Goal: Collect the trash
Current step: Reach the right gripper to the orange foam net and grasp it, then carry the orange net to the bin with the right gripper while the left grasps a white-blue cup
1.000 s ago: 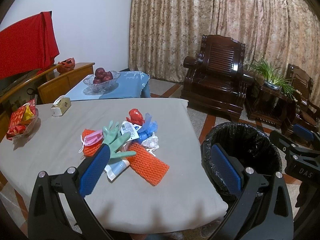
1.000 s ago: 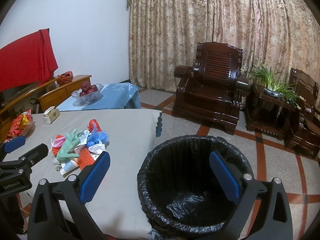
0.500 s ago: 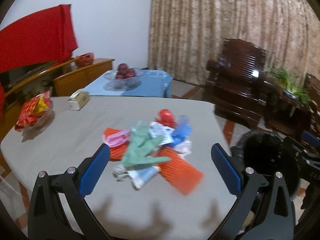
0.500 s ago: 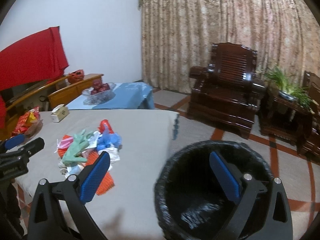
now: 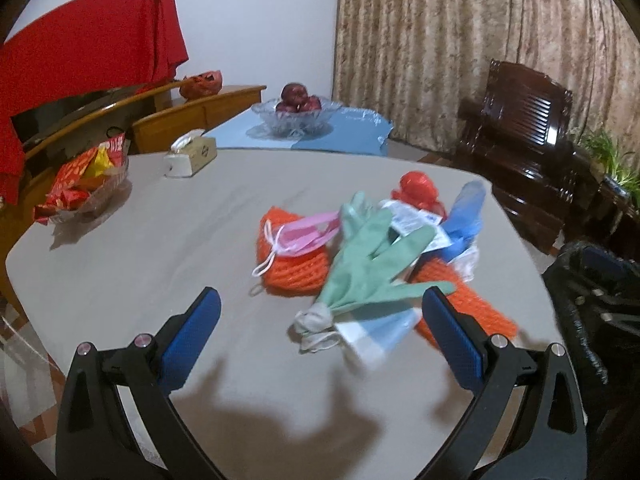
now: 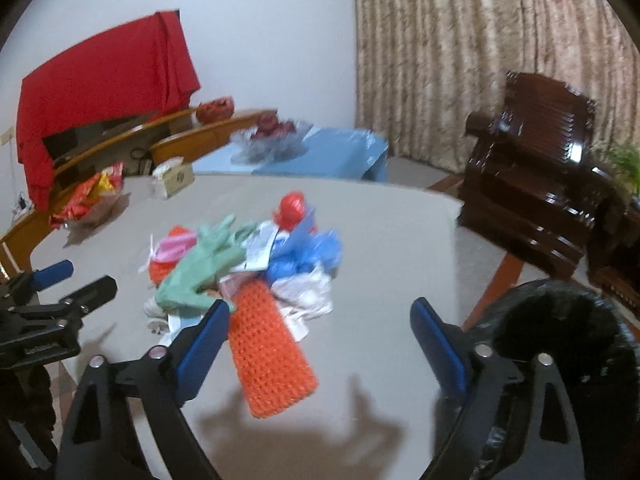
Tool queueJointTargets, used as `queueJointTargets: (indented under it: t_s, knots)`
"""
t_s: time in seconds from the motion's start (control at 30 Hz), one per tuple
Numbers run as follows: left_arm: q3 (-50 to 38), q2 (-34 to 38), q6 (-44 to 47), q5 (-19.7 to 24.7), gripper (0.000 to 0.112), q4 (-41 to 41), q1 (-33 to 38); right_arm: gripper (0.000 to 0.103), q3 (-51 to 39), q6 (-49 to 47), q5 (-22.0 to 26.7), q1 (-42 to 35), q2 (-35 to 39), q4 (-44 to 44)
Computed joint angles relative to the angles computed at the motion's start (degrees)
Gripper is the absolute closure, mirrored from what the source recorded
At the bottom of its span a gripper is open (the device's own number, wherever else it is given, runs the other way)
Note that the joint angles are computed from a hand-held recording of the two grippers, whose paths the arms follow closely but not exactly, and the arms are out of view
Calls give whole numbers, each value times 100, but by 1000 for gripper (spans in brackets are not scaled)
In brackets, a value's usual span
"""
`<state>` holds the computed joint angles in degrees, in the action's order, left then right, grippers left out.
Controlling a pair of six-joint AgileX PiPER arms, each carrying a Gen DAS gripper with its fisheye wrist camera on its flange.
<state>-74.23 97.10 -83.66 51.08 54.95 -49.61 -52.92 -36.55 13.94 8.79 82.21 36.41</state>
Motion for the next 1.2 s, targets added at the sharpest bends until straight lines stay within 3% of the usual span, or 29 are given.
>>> queueJointTargets:
  t_s: [0.13,0.27,0.37,0.47,0.63,0.87,1.03,1.2]
  knots:
    - [155,58,125,-325,29,-161,236,25,-260,408,39,199,677,-465]
    - [250,156,201,-552,29,-318,347,31,-405,555,190,271,1090,-621]
    - [259,265,292,-741,29,-502,405,41,-544,605,359,310,1350,-728]
    - [207,389,440,-863,29,-701,411,64,-656,234,596,258,1529,-413]
    - [57,627,749,-1023,40,-1038,408,89,-555,-454,738,89,1395,183]
    - [-110,895,1088,-1268,58,-1583,466,91,-392,-882,872,-145,1106,543]
    - [-251,1106,1357,-1378,86,-1864,480,91,-312,-951,905,-189,950,549]
    - [-268,1082,1155,-1217,98,-1531,344,91,-241,-1004,960,-295,827,604]
